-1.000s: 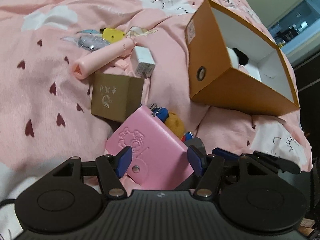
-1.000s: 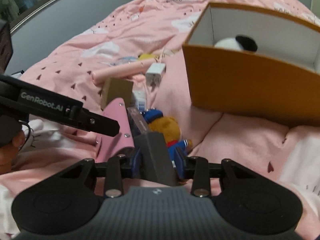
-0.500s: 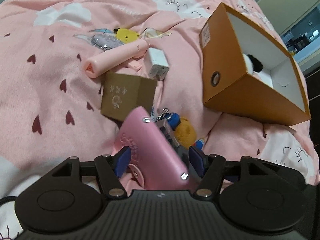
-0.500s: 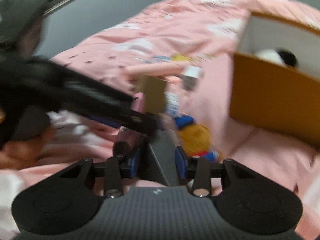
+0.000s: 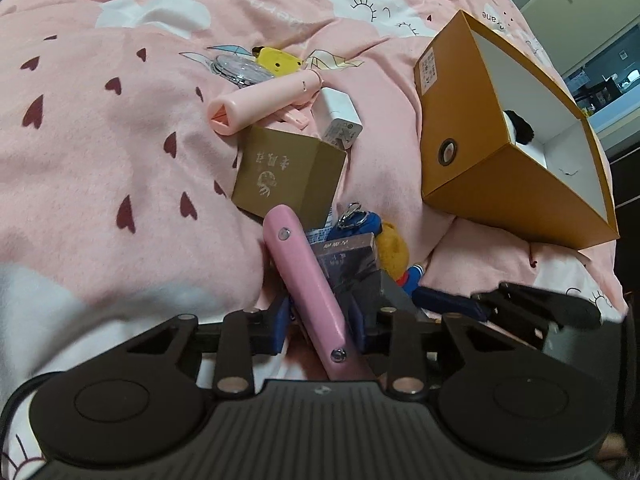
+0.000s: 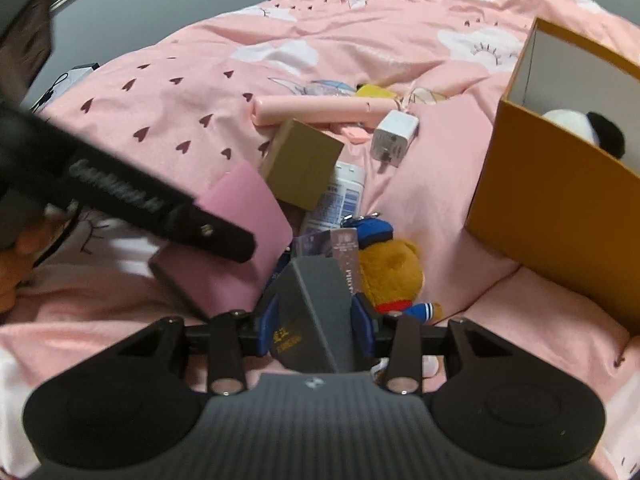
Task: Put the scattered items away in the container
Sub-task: 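Grasp the pink wallet with the left tool while the right tool grasps the dark grey case, then lift the pink wallet and grey case and carry them into the orange box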
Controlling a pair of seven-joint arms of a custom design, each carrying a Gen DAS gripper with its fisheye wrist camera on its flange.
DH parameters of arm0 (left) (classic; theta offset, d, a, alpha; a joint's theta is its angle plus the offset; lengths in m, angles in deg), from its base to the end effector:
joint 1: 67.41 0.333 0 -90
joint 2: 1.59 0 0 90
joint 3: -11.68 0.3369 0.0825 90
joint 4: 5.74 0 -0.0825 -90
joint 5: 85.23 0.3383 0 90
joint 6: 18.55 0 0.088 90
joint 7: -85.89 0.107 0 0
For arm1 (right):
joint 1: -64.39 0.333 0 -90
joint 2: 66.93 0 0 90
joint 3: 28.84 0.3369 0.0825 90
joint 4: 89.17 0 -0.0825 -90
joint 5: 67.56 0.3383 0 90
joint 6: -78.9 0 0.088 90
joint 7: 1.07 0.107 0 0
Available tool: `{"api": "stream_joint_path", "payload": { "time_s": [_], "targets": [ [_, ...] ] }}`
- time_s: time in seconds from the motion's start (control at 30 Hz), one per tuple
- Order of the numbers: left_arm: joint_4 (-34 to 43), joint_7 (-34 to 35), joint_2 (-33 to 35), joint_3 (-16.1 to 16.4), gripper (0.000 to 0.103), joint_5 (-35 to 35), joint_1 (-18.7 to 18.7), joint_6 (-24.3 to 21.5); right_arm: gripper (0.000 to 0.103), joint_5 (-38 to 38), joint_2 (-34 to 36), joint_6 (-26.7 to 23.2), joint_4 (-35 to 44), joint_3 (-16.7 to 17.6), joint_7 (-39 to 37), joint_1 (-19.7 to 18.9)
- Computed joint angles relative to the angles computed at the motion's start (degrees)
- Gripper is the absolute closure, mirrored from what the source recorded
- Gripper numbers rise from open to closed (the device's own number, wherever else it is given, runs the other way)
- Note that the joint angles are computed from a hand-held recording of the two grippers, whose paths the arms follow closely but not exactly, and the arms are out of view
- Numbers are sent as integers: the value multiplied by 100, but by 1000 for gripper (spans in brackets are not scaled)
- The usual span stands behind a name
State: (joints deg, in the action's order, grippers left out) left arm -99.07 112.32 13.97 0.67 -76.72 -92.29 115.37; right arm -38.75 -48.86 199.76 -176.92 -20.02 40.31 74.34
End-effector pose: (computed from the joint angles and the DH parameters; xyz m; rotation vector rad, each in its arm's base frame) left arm 0.5294 -0.3611 0.5471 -2.5378 1.6416 -0.6873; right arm 0.6078 0.2147 0.5430 -2.4521 0.7765 0.0424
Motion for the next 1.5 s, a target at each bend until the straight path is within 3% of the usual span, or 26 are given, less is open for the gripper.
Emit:
{"api": "stream_joint_path", "payload": {
  "time_s": [0.27,0.5,0.63,0.8,0.93,1.03,1.2,1.3,1.5],
  "targets": [
    [-86,165,-71,-30,71,41,6,108,57,-97,372,-828,679,-1,344,-111],
    [5,248,-36,-19,72,198,-61,50,59,-63,524,-1551,1168,8,-89,-242],
    [15,293,-29,-21,72,184,-62,44,58,-147,1049,-1873,1793,14,375,-170],
    [-31,302,-56,-23,72,147,-45,90,53,10,1786,-2731,2790,150,997,-311],
    [29,367,-28,-34,72,99,-33,52,54,-78,1901,-3012,3053,176,1141,-328],
    [14,367,-47,-23,72,135,-51,63,62,-152,1614,-2925,2826,185,857,-337],
    [-1,396,-63,-31,73,166,-47,128,65,-48,801,-2175,1767,78,437,-357],
    [185,754,-15,-83,78,16,24,153,66,-12,614,-2037,1744,9,359,-384],
    [729,1018,142,28,83,535,-161,288,69,419,212,-1133,1562,-106,471,-500]
  ]
}}
